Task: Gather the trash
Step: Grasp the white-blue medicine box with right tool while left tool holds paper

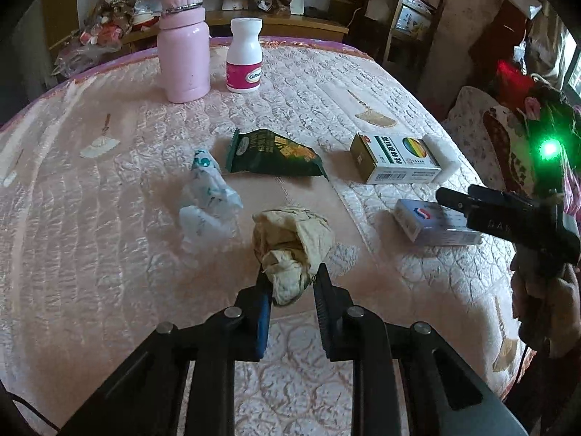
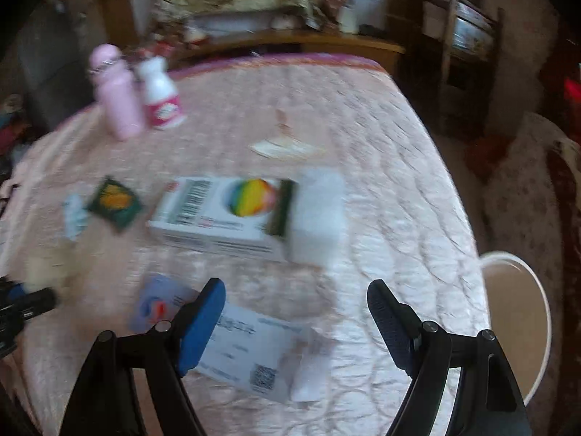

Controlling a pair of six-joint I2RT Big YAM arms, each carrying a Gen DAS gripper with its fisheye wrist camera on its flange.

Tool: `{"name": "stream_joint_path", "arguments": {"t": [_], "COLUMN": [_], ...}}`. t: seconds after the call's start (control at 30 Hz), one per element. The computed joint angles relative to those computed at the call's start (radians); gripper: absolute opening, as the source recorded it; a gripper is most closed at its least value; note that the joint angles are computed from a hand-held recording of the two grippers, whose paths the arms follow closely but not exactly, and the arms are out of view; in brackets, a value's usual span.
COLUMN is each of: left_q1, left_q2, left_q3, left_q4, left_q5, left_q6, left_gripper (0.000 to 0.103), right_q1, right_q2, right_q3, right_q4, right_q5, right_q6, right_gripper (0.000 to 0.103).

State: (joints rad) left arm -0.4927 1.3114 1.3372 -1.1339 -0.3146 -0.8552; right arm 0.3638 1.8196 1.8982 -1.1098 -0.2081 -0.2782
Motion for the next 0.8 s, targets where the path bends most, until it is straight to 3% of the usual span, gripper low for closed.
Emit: {"name": "stream_joint_path", "arguments": {"t": [0.1, 0.3, 0.4, 0.47, 0.63, 0.7, 0.8], "left_q1": [-0.008, -0.011, -0.015, -0.018, -0.034, -0.037, -0.035], "left_q2": [-0.006, -0.018, -0.027, -0.029, -0.038, -0.041, -0.049], "left_q3": [-0.007, -0.016, -0.02, -0.02, -0.016, -0.015, -0.018], "left_q4": [-0.004, -0.007, -0.014, -0.018, -0.038, -0.046, -0.051], "left_q5": [-0.007, -0.016, -0.02, -0.024, -0.042, -0.051, -0.057], "left_q6": [-0.008, -0.019, -0.027, -0.032, -0.046, -0.044, -0.043], "left_gripper": [0.024, 0.024, 0.024, 0.024, 0.024, 0.024, 0.024], "right_q1": [-0.016, -0.041, -0.05, -0.049, -0.024, -0.015, -0.025], "right_q2": [0.006, -0.003, -0.045, -0.07, -0.059, -0.041, -0.043], "right_q3": [0.018, 0.036, -0.007, -0.028, -0.032, -0.023, -0.024], "right_q4": [-0.058, -0.31, -0.28, -0.211, -0.042, -0.047, -0.093], "right_q5": [-0.027, -0.191, -0.24, -0.229, -0.057, 0.008, -0.025], "right_q6": [0.027, -0.063, -0.09, -0.083, -0.009, -0.007, -0.027], "right_gripper": [0.083, 0.083, 0.083, 0.083, 0.083, 0.083, 0.083]}}
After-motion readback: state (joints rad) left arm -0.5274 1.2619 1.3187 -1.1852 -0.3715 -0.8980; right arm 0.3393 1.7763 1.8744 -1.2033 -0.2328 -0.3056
